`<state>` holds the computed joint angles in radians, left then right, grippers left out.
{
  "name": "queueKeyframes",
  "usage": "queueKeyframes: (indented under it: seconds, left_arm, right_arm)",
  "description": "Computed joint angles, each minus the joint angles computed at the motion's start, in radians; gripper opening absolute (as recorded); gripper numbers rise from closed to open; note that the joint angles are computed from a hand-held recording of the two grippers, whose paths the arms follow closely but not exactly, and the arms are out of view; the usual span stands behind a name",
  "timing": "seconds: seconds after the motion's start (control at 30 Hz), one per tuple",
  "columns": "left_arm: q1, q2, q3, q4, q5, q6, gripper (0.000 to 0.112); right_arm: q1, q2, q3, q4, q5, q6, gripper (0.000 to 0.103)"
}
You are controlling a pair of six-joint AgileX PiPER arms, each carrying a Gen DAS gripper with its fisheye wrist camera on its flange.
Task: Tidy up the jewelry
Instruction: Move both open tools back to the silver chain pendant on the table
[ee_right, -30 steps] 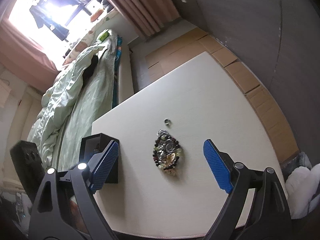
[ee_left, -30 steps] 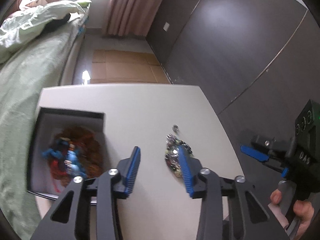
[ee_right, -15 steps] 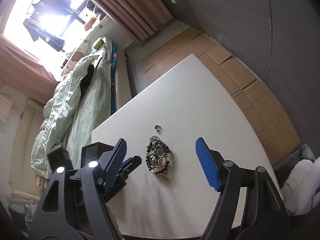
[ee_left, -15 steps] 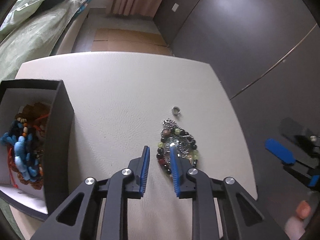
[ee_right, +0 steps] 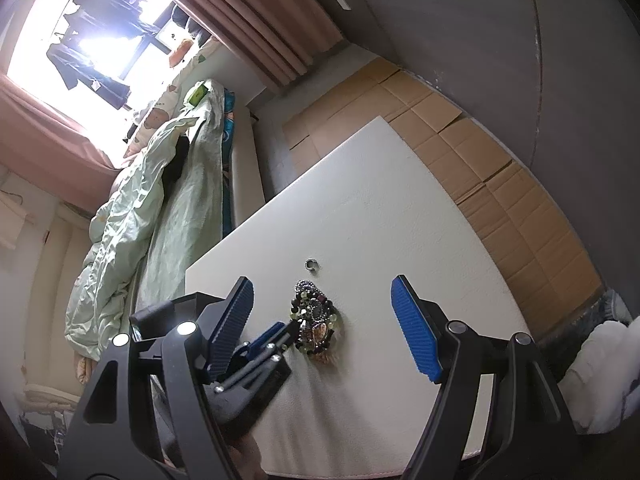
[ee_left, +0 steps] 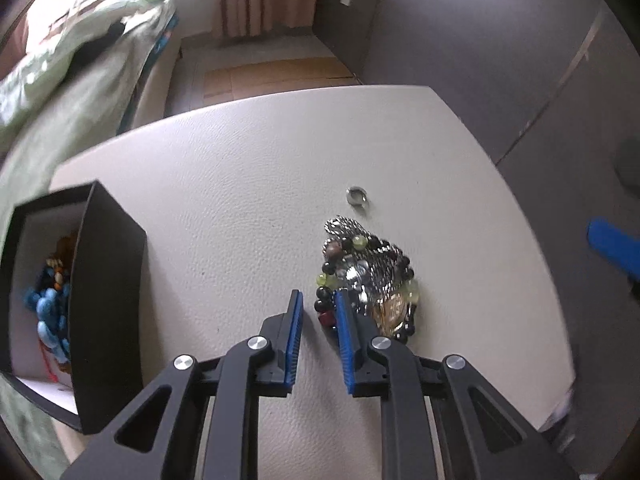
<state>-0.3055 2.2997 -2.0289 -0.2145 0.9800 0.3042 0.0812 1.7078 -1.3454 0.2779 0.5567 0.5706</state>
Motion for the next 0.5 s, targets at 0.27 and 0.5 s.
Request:
queueKeyframes:
  seconds: [0.27,0.5]
  left_arm:
    - [0.049,-0.022,0.054,-0.117,0.004,0.126,0.005]
    - [0.118,-0.063,0.056,-0.266,0.048,0.213,0.005]
  right_arm:
    - [0.013,0.006,-0.009,-0.019,0.004,0.017,0.072]
    - [0.031,0.013,-0.020,-0.053,0.014,0.045,0.072]
